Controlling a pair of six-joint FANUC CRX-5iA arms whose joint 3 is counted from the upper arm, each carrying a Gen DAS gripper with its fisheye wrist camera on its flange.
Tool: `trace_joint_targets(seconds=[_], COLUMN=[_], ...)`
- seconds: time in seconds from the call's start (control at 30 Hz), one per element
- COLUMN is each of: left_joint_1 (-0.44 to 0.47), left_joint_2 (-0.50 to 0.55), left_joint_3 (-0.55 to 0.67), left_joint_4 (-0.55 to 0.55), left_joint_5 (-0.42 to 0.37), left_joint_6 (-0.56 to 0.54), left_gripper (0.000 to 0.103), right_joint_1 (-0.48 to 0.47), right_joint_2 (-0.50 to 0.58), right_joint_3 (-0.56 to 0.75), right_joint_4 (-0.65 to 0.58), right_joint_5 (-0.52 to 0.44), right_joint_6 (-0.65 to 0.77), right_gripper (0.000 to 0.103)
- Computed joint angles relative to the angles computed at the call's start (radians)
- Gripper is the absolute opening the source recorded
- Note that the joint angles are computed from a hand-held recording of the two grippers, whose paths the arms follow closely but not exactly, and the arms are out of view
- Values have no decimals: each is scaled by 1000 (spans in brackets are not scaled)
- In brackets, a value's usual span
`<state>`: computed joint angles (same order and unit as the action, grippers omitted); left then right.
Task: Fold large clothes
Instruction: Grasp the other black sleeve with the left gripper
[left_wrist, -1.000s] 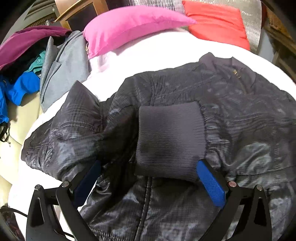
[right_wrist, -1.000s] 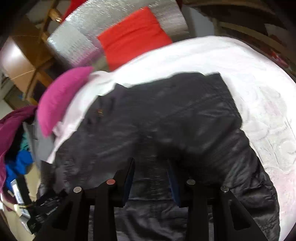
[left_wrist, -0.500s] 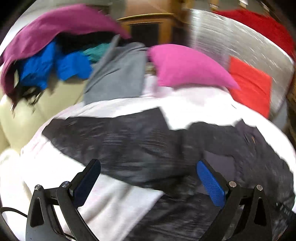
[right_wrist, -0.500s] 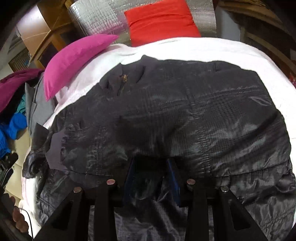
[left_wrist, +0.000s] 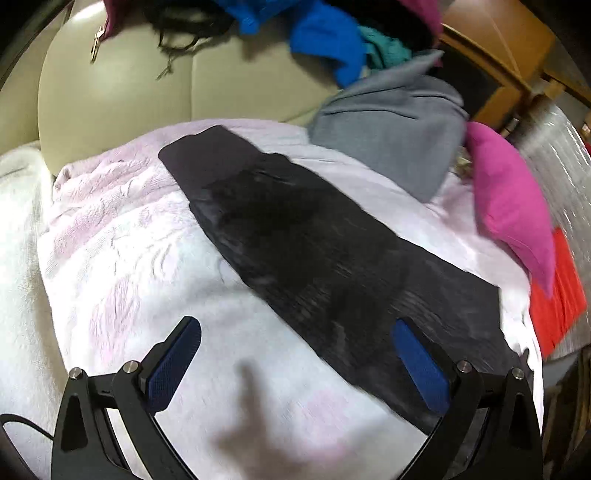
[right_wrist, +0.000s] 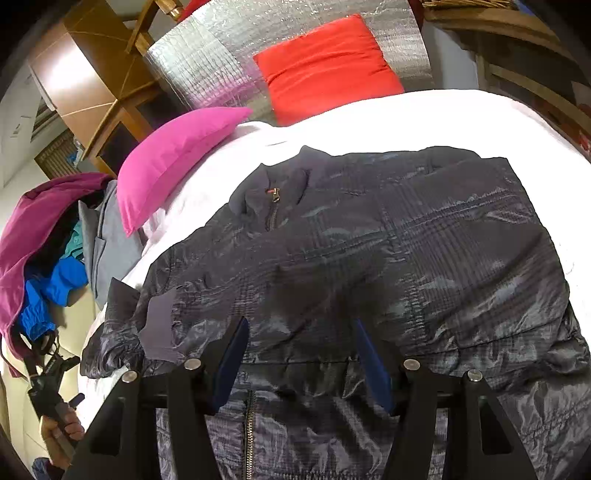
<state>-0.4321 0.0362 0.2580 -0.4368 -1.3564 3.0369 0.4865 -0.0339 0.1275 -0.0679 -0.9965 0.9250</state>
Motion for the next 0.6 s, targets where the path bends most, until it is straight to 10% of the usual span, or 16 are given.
trace_joint_targets(seconds=[0.23,0.5,0.6], left_joint_1=[125,128,123], left_joint_2=[-45,-48,-39], left_joint_3=[-153,-159,-148], left_joint_4=[142,81,47], left_joint_5=[203,231,222], left_joint_6=[-57,-28,-24], left_gripper=[103,103,87], right_joint_1=[2,-4,-5], right_joint_2=[7,6,3], right_joint_3=[7,6,2], right_joint_4=[6,2,6], right_joint_5=[10,19,23], right_joint_6=[16,20,20], right_gripper=[64,64,64])
